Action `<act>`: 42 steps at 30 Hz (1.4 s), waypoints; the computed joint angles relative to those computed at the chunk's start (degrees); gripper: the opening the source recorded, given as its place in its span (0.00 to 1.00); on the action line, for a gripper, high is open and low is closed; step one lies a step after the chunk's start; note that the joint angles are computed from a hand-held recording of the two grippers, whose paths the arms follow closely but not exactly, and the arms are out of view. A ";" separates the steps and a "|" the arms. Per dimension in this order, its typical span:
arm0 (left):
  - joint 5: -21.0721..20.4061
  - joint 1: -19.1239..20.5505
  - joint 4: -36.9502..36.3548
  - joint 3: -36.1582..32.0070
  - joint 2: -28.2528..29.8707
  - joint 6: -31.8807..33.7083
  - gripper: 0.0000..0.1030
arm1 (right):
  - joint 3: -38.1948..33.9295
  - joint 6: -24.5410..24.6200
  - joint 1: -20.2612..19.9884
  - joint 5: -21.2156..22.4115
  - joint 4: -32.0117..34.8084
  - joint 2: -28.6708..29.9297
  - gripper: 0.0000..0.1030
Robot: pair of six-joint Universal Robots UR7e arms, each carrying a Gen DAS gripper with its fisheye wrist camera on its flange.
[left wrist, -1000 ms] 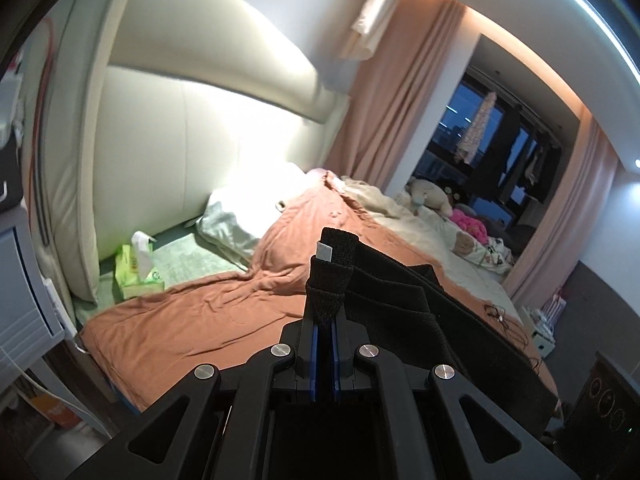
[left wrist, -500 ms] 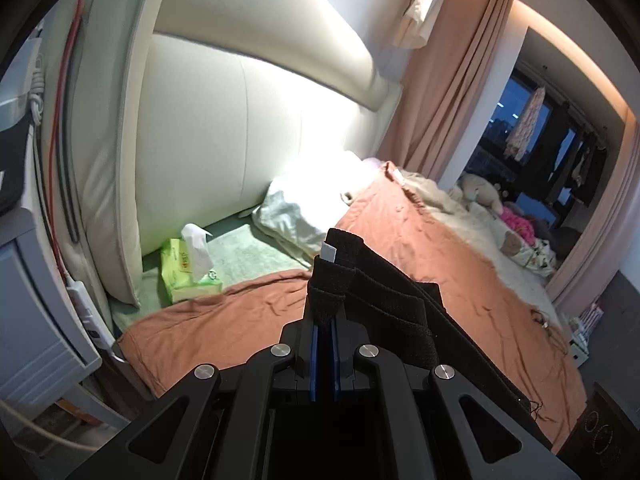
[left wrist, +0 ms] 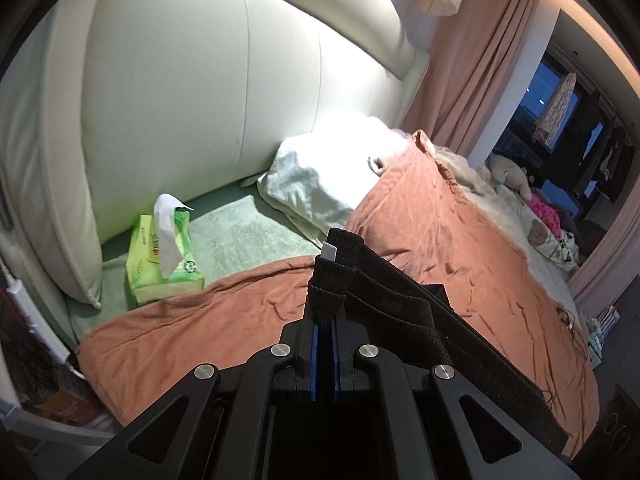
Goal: Fold small clothes
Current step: 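Lower the folded black shirt onto the bed corner with both grippers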
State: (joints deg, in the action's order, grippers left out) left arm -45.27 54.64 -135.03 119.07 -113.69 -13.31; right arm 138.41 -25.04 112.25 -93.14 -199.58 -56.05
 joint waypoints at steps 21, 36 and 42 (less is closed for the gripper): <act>-5.53 11.19 -11.27 -5.25 18.00 7.67 0.05 | -4.88 -0.80 -7.75 -3.01 0.24 3.78 0.09; 3.32 11.59 -2.52 -0.97 13.85 0.79 0.63 | -4.99 7.43 -12.74 -15.07 3.78 2.73 0.50; 3.83 8.65 2.26 2.85 8.76 -3.11 0.63 | -2.75 5.41 -12.95 -13.96 4.94 -0.48 0.50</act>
State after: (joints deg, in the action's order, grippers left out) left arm -41.44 63.29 -132.77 121.92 -104.93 -16.42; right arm 135.65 -19.63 99.30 -107.10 -194.64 -56.53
